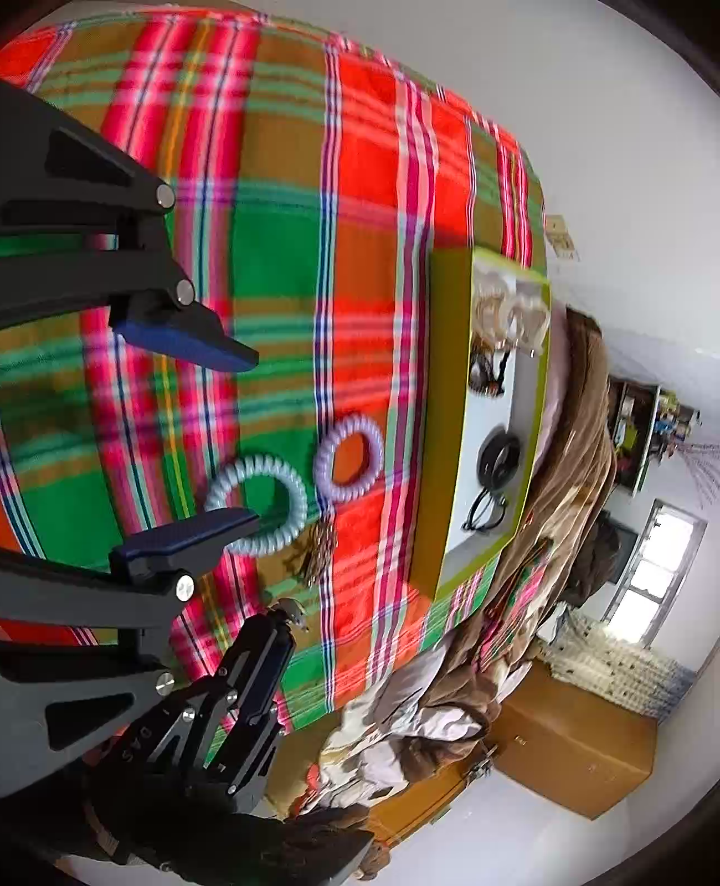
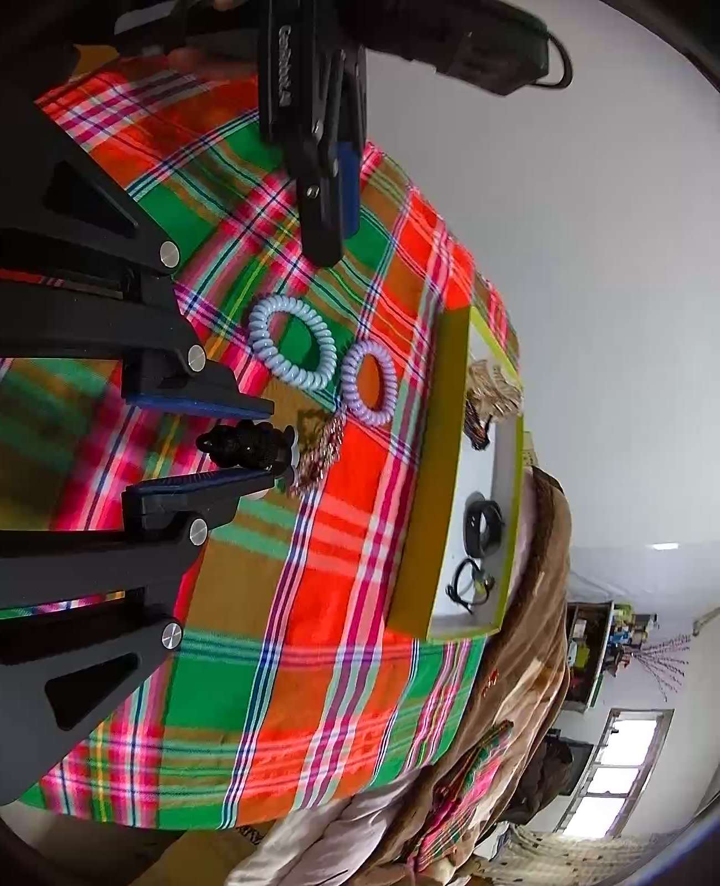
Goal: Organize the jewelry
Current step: 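Grasp the black pom-pom hair tie with right tool while left tool grasps the light blue coil tie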
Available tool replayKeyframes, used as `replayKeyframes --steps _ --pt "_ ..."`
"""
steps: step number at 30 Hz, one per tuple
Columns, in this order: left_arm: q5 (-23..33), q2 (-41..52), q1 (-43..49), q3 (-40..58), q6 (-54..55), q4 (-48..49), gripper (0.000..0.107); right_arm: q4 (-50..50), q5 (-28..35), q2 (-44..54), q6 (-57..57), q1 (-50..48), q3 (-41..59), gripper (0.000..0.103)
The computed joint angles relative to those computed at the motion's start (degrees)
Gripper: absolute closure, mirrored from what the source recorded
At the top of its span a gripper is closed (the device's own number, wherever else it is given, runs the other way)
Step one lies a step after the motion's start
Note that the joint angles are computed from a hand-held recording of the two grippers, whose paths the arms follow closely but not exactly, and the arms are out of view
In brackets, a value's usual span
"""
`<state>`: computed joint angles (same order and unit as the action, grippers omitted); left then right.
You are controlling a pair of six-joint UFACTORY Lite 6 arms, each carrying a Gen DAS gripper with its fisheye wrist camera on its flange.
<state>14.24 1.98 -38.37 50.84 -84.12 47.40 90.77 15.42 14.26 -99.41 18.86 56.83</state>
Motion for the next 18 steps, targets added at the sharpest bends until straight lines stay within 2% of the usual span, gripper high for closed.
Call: replayKeyframes --steps 4,10,14,18 --pt "1.1 4.4 -0.9 4.0 0.9 -0.5 0.054 2.2 1.6 -2.6 -2.4 -2.3 -2.2 0.084" --pt "5.6 11.1 -2.8 10.4 4.3 -2.2 0.054 5.5 3.4 -6.1 -6.2 -5.5 -5.1 0.084" --pt "11.2 14.9 -5.0 14.2 3.2 0.3 0.054 6.2 5.0 -7.3 -7.3 -7.3 -6.1 0.084" --pt "13.3 16.3 -5.5 15.9 3.8 0.3 0.057 7.0 5.7 -7.5 -8.3 -7.8 -6.4 0.084"
